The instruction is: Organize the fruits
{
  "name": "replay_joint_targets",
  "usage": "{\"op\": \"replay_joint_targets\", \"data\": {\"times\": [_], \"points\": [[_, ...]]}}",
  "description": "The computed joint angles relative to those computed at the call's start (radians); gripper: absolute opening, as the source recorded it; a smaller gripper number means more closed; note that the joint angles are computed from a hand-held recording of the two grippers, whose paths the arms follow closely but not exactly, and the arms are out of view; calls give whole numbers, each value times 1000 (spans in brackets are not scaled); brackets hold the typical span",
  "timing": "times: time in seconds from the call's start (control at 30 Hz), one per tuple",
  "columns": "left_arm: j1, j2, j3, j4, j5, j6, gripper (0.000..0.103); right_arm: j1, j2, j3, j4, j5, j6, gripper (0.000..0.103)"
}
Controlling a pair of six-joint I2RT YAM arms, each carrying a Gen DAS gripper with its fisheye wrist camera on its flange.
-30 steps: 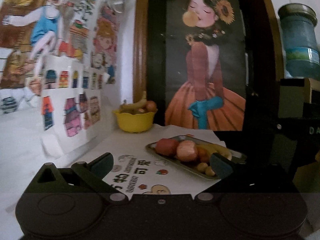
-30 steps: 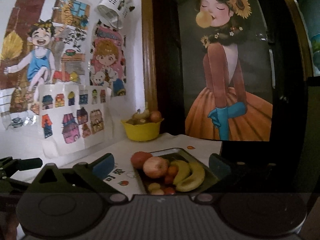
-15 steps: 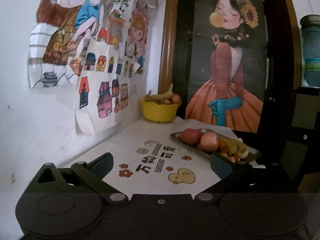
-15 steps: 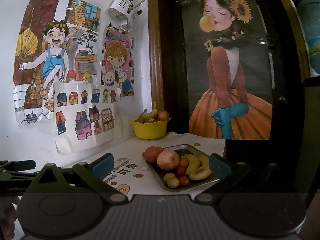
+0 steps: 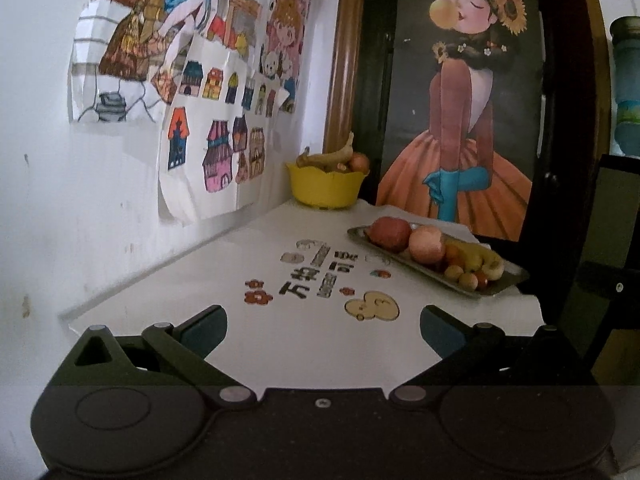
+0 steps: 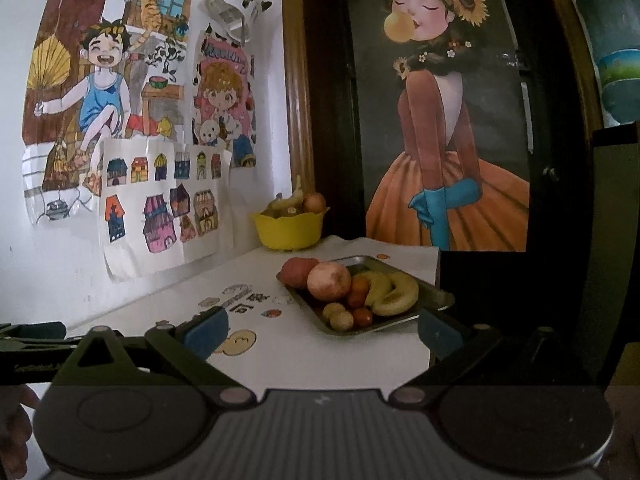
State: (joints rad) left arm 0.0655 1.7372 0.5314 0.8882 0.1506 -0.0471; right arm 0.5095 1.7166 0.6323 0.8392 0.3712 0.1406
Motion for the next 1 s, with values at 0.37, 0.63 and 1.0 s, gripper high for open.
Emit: {"op": "replay_joint_targets", "data": {"times": [0.37,0.63,1.0], "points": [[13,82,25,11,6,-13,102,47,112,15,49,94,27,103],[29,155,23,121,26,-54,102,90,225,40,173,167,15,103],[48,312,65,291,22,-69,102,157,486,156,435,383,13,103]]}}
